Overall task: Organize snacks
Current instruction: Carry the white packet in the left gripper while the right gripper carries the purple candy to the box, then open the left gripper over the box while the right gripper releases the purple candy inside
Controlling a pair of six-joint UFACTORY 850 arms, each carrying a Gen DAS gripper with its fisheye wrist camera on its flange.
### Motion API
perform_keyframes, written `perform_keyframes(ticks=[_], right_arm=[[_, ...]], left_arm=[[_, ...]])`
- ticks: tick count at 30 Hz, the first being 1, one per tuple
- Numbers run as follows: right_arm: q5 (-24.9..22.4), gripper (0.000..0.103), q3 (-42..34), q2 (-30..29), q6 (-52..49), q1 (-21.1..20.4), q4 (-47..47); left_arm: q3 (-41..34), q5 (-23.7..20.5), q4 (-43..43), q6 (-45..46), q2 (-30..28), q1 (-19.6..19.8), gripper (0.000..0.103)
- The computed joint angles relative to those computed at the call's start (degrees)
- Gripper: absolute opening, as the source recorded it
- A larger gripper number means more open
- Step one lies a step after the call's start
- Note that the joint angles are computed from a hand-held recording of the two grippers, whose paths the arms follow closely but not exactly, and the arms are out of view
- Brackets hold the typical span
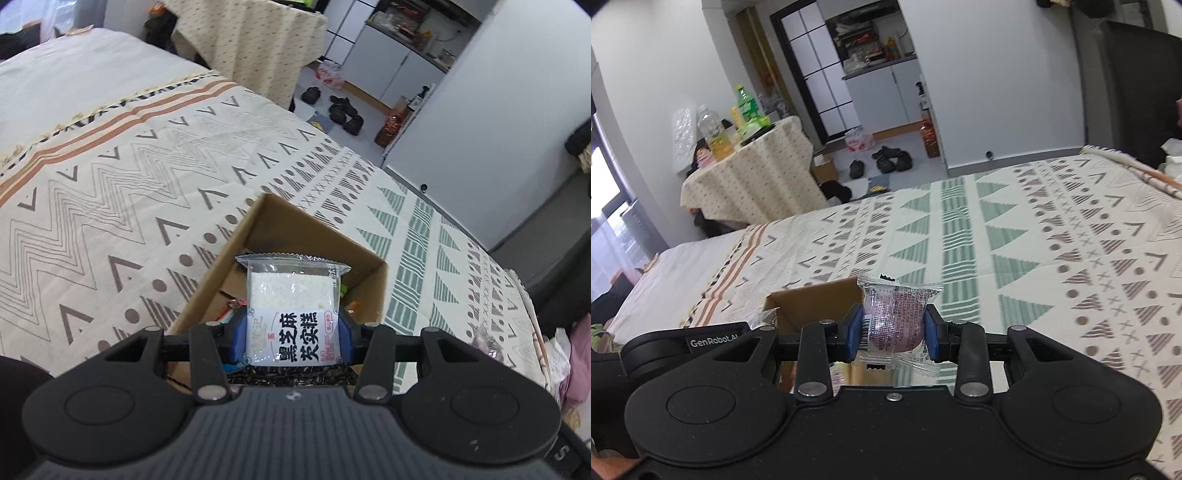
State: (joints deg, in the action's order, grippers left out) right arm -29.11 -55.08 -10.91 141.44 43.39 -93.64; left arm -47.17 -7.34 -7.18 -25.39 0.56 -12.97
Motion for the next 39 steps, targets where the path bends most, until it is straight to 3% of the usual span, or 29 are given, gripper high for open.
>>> perform_keyframes(ticks=[5,9,17,21,23,26,29,35,39], right_arm=[[2.1,0.034,-2.6,-2.6,1.1,0.2,-0.8],[3.7,0.034,-4.2,-4.3,1.3,0.3,-0.9],[6.6,0.034,-5.8,-6.1,4.9,0.2,-3.7],[8.0,0.034,-5.9,-6.3,7.3,0.0,-5.3],[9.0,0.035,-5.9,-6.2,8.9,-0.2,-6.9],[10.0,0.038,-5.3,-5.7,12.9,-0.4,-10.6],[10.3,0.048,-4.7,-5.1,14.3,-0.7,-11.3],[8.1,0.051,-2.2,-2.0,13.9,-0.8,-9.2],[6.4,0.058,-0.5,0.3,10.5,-0.4,-4.9]], left_arm=[[0.2,0.0,1.8,-2.9,0.5,1.0,0.046],[0.5,-0.8,-2.0,-0.1,0.5,2.3,0.046],[0.6,-0.1,12.7,-15.3,1.1,2.3,0.05],[0.3,-0.8,13.9,-16.6,0.9,2.3,0.051],[0.5,-1.6,20.1,-22.9,1.1,2.1,0.056],[0.5,-3.3,21.3,-24.4,1.6,1.9,0.062],[0.8,-4.3,29.4,-32.6,2.6,1.0,0.071],[1.0,-6.2,27.6,-30.2,4.3,-0.6,0.079],[1.3,-8.0,25.8,-28.1,5.5,-1.7,0.083]])
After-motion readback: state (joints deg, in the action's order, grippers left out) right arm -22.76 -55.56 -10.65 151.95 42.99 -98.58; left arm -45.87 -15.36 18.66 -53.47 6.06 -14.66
